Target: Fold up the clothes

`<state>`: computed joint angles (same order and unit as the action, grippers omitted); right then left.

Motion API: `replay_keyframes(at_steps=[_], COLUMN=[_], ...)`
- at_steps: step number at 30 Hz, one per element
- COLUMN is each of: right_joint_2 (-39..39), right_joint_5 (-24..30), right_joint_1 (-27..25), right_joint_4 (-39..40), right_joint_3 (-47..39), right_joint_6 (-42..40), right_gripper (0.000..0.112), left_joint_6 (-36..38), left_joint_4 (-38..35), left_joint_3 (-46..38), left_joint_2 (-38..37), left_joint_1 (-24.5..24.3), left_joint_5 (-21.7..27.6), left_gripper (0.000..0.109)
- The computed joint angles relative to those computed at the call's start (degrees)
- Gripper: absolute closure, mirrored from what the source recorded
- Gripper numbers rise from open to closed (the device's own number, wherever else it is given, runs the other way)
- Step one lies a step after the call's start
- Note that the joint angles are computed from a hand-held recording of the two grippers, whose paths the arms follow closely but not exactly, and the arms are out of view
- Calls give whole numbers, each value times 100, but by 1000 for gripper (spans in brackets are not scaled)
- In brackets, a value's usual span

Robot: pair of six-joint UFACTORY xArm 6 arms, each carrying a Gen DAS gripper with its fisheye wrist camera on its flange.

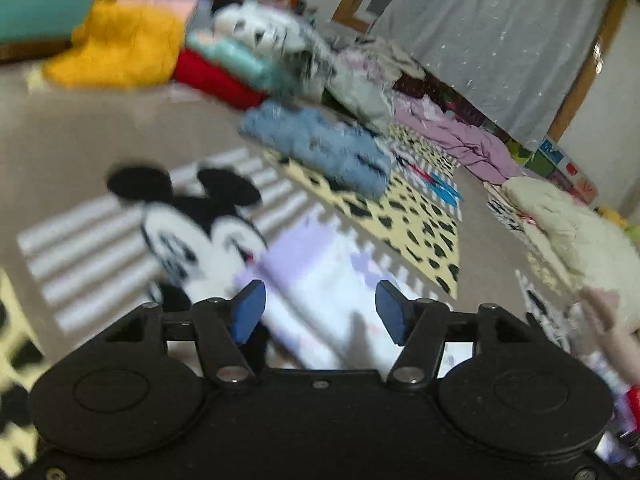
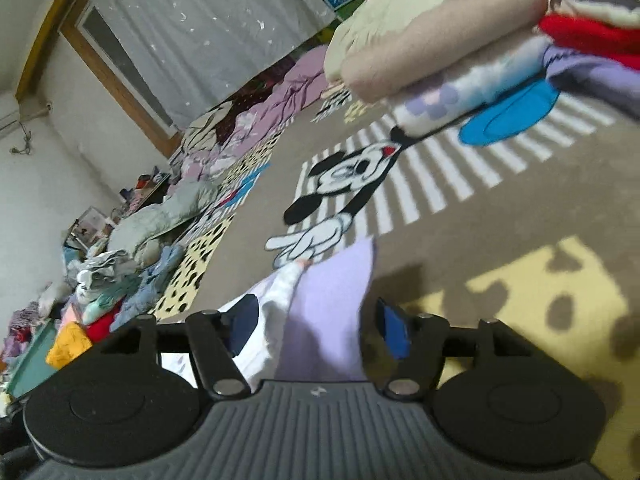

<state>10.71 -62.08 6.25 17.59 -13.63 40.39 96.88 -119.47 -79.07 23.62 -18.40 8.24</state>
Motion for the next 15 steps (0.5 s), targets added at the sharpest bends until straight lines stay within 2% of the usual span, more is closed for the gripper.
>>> replay_keyframes(at_steps=[1,4,7,10,12,15], right_joint_2=[-43,-14,-2,-18,-5,31], right_joint_5=[29,-218,-303,-176,-137,-93], right_joint_1=[70,146,59,-224,-515,-899], right_joint_4=[191,416,415,152,-258,-901], right_joint_3=[0,-1,-21,-36,-23,-29], right_joint_6=[-191,-523,-762,-700,-525,-374], right_gripper=[47,49,50,50,50,50], left_joint_6=[188,-177,-218,-1491,-2322,-3334], left_joint_4=[-10,859,1420,3181,4380,6024], left_joint_3=[15,119,5,-190,-286,-349], left_joint_2=[-47,-115,6,379,683,686], left_joint_1=[5,-22,-182,-403,-404,-317], left_joint_5=[68,506,555,287,428,605], left_gripper=[49,48,49,48,46,45])
